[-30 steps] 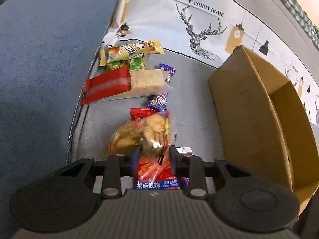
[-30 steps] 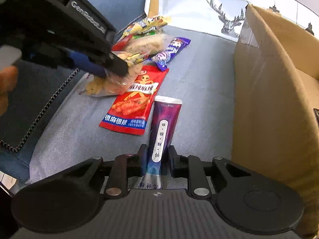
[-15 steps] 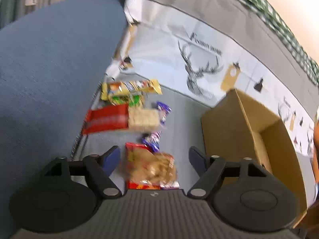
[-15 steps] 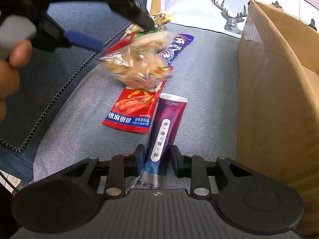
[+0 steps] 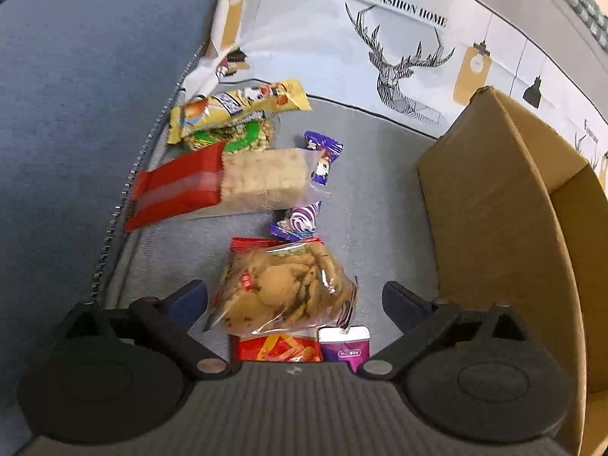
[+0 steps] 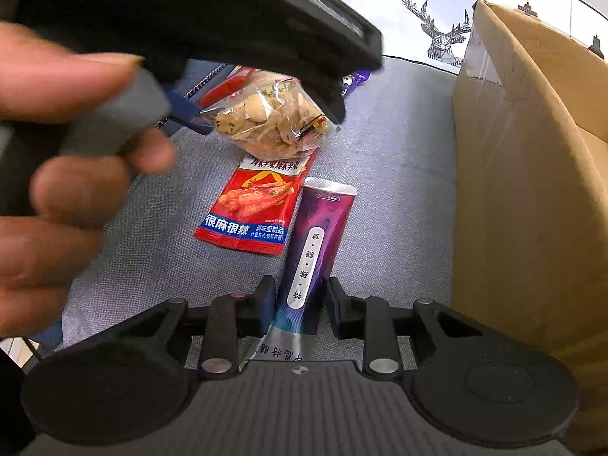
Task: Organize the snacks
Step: 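Lower the left tool onto the cookie bag and close on it while the right tool holds the purple tube, then lift the cookie bag with the left tool while the right tool carries the purple tube toward the box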
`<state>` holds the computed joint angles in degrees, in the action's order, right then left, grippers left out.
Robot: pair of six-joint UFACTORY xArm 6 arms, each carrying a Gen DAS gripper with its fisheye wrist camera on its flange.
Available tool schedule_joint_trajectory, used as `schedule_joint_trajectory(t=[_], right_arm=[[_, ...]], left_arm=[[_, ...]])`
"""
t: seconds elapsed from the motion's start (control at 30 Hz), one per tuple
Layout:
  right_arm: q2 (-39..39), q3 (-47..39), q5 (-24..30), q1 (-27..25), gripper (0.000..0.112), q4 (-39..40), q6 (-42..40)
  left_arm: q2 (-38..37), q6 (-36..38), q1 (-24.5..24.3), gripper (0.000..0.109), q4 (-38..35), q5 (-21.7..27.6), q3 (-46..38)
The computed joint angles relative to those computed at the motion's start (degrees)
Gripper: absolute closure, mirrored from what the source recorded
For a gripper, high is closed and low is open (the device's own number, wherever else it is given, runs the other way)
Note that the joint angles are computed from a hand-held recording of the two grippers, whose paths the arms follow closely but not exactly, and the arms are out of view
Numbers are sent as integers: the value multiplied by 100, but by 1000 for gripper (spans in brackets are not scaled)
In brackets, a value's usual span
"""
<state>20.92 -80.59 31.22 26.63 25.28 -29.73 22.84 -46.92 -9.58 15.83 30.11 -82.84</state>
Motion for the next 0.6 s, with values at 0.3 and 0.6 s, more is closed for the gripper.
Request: schedule_joint_trajectory(t=[0.3,0.6], right_arm=[[-45,106,-167,0,83,-95,-11],[-163,293,-449,7,93,73,-189]], left_arm=[[112,97,34,24,-154,80,-106],[-290,-329,153,36,239,-200,321]])
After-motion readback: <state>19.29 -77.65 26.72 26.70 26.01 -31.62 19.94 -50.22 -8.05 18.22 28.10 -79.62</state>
